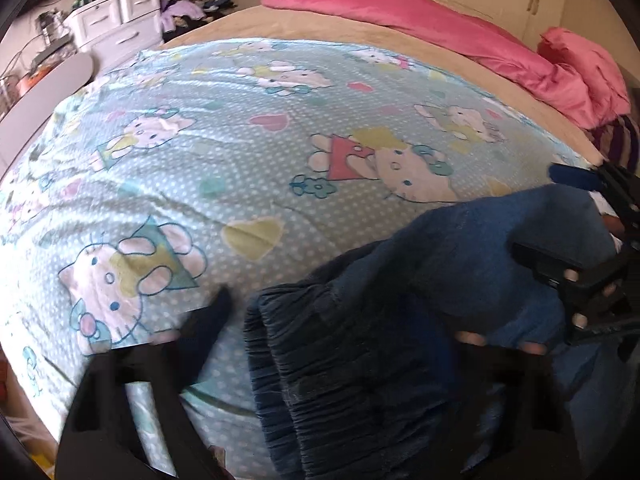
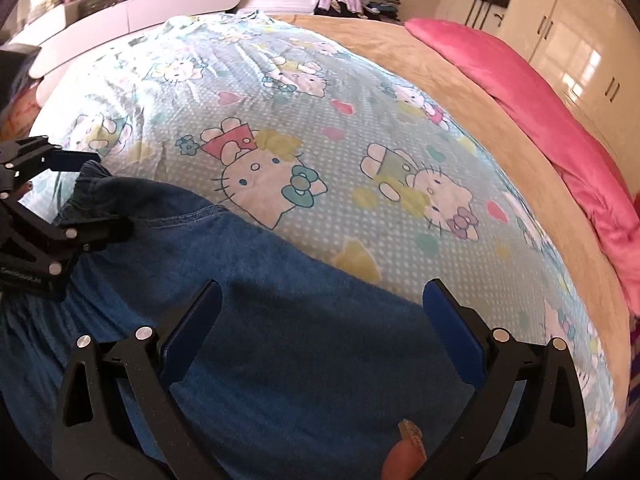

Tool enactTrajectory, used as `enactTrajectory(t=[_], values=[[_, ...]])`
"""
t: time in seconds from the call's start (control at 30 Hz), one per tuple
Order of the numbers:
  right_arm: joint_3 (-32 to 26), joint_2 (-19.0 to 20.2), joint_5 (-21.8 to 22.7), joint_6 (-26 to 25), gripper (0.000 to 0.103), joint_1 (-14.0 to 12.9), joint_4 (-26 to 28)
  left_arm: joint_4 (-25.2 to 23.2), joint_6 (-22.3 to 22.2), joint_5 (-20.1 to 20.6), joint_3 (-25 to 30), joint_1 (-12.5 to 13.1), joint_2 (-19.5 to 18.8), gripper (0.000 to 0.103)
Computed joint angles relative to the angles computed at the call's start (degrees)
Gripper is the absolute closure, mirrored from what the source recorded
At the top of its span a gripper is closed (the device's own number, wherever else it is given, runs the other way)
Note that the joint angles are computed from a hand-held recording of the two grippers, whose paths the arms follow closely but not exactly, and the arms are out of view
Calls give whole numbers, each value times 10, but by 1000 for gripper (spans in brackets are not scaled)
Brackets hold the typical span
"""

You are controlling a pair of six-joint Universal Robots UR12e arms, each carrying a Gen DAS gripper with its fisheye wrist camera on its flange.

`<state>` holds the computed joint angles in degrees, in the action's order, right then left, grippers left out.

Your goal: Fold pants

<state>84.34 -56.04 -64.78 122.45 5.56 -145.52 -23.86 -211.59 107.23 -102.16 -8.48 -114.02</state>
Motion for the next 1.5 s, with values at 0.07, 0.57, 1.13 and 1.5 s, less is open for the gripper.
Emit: enactTrajectory(t=[0.07,0.57,1.13,1.5], values=[[-7,4,-5,1,8,2,9,-3,8,18,2,-4,-1,46],[-7,4,-19,-101,13,19,18,120,46,44,-33,-27,17,71],[83,-78,129,-93,96,-45,55,177,48,33,-75,-44,49,71],[175,-167,196,-204,96,-101,173,200,64,-5,-135,-63,91,69]])
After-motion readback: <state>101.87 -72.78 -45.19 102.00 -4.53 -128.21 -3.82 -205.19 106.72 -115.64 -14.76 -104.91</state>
